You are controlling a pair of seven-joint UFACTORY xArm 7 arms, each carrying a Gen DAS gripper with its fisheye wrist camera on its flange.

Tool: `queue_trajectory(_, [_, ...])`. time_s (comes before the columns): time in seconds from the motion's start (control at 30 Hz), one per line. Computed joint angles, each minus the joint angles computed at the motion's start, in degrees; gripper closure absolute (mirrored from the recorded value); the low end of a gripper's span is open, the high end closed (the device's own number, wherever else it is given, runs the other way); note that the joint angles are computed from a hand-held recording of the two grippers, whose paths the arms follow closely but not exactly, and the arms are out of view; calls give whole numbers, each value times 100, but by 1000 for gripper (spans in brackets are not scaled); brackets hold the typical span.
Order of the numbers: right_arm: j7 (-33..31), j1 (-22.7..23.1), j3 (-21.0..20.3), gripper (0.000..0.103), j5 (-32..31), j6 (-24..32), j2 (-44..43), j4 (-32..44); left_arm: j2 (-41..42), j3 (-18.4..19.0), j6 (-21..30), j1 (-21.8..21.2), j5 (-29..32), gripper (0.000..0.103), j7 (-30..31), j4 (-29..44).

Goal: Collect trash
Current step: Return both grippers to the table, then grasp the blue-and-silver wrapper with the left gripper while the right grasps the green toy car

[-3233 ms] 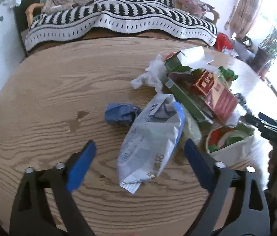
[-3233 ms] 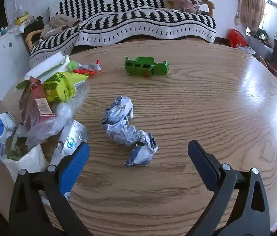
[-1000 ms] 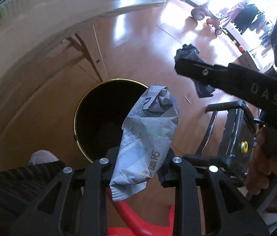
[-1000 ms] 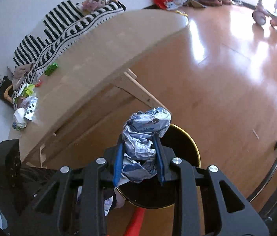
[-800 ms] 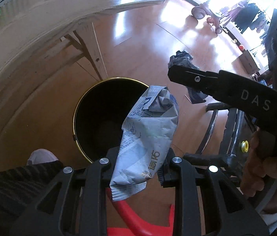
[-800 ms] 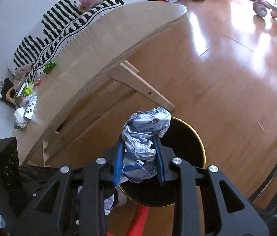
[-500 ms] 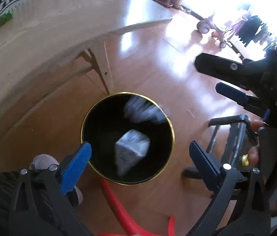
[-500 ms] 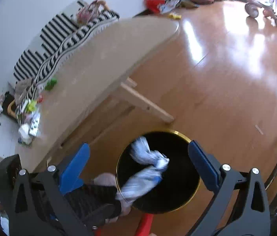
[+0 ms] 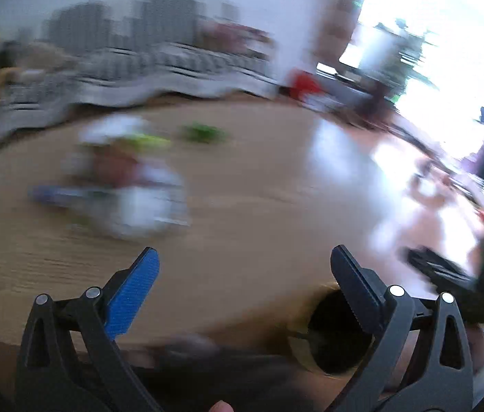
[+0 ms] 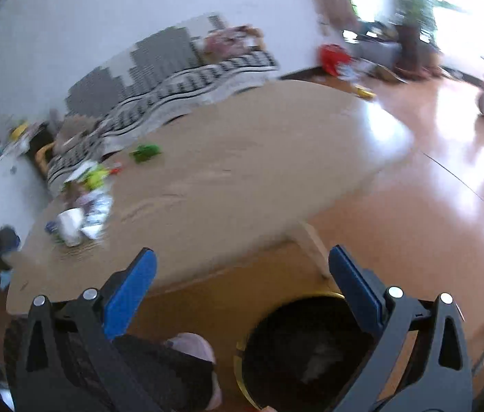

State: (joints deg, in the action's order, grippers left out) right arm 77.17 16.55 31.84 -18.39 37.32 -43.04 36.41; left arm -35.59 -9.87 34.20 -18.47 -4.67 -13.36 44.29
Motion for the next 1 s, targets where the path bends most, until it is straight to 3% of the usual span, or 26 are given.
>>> queue_trajectory(0.07, [-110,-473,325,6,-427,-345,937,710,-121,109,55,736,566,6,-105,-167])
queue_trajectory(0.13, [-126,-780,586,6,-918,-416,1716,1344,42,359,133,1175,866,6,20,-147])
queue_trajectory(0.27, [-127,-1138,937,6,-2110,-245,3445,2751,786,984,283,1443,845,6,824,259])
queue_trajectory(0.37, [-382,-1006,855,6,-2766,122,4539,3729,1411,1107,296,1556,763,6,1317,594])
queue_trajectory(0.43, [-914,-777,698,6,-3077,534,5447,4621,1827,1228,328,1556,576,6,1807,762])
queue_trajectory(0.57, [-2401,-486,455,6,-2719,1012,6753,5900,2491,1252,246,1652,288,6,2520,1086])
queue_trajectory(0.7, [-3288,-81,116,6,-2494,1699,7609,6796,3158,1214,144,1756,-95,6,2940,1463])
queue_trajectory(0.73, [-3445,-35,-47,6,-2344,1573,7664,6782,3259,1196,116,1784,-188,6,3041,1525])
queue_trajectory(0.8, [-3548,-328,47,6,-2088,1029,7738,6650,3386,1169,-78,1831,-460,6,3469,1567])
queue_trajectory(0.87, [-3829,-225,-125,6,-2015,1127,7892,6941,3561,1143,-269,1863,-813,6,4016,1781])
queue_trajectory(1.0, [-4667,191,-495,7,-1981,1616,8433,8013,3849,1040,202,1969,-1219,6,5030,2367])
